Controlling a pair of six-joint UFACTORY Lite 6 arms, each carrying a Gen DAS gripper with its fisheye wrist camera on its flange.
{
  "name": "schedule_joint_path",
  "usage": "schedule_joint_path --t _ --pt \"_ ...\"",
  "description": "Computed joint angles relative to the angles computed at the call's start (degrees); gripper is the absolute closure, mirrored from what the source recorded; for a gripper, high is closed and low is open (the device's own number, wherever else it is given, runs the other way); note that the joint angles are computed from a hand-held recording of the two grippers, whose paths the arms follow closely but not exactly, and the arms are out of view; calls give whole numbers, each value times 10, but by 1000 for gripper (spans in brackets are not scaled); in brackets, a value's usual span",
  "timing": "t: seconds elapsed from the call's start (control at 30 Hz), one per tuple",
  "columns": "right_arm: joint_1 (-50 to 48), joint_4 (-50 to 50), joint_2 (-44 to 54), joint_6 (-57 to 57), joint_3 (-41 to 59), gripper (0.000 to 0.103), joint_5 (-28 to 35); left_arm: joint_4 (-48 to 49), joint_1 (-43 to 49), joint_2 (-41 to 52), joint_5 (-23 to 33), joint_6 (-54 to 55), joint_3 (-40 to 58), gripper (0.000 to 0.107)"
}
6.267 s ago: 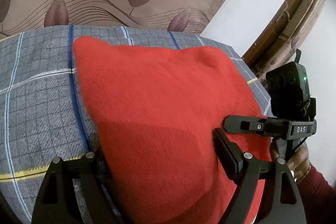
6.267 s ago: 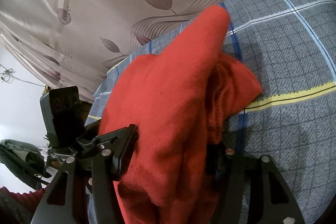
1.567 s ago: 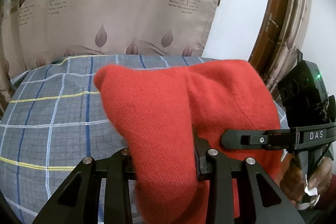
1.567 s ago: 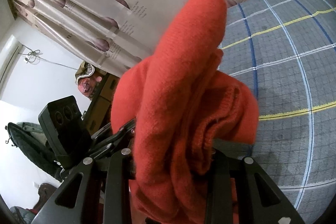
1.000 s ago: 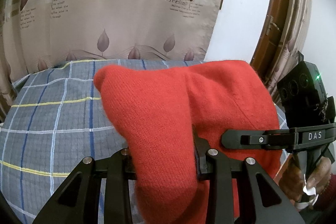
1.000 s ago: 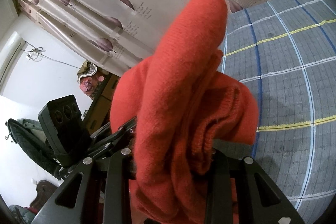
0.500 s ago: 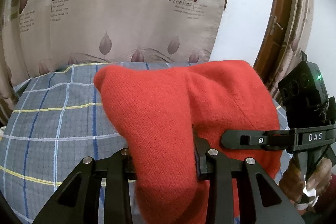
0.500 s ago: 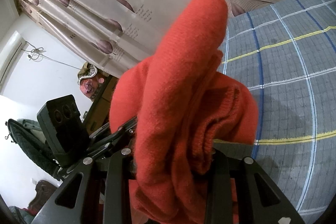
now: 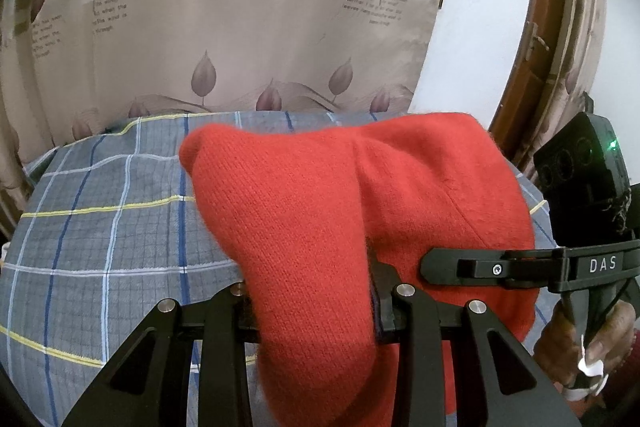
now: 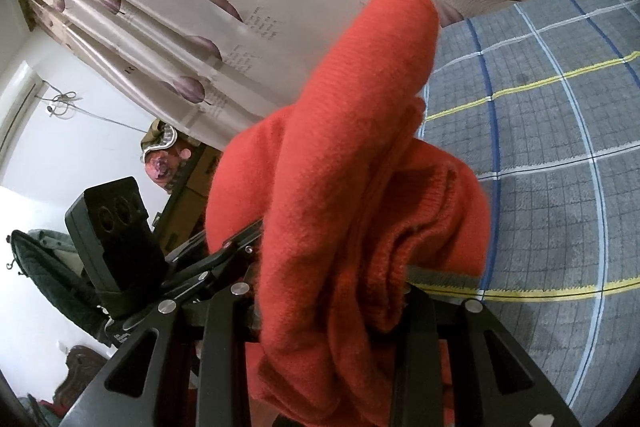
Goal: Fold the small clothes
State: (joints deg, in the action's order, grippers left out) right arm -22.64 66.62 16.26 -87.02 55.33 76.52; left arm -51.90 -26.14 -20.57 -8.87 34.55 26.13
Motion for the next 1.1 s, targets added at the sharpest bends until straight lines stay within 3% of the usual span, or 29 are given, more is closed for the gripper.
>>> schedule_joint_path --t 0.3,0.83,1.1 --pt "16 7 15 12 12 73 -13 88 11 27 3 -86 10 72" --pt "20 8 31 19 23 73 -17 119 12 38 2 -121 12 72" --pt "32 13 38 29 32 73 -24 181 21 50 5 -182 16 72"
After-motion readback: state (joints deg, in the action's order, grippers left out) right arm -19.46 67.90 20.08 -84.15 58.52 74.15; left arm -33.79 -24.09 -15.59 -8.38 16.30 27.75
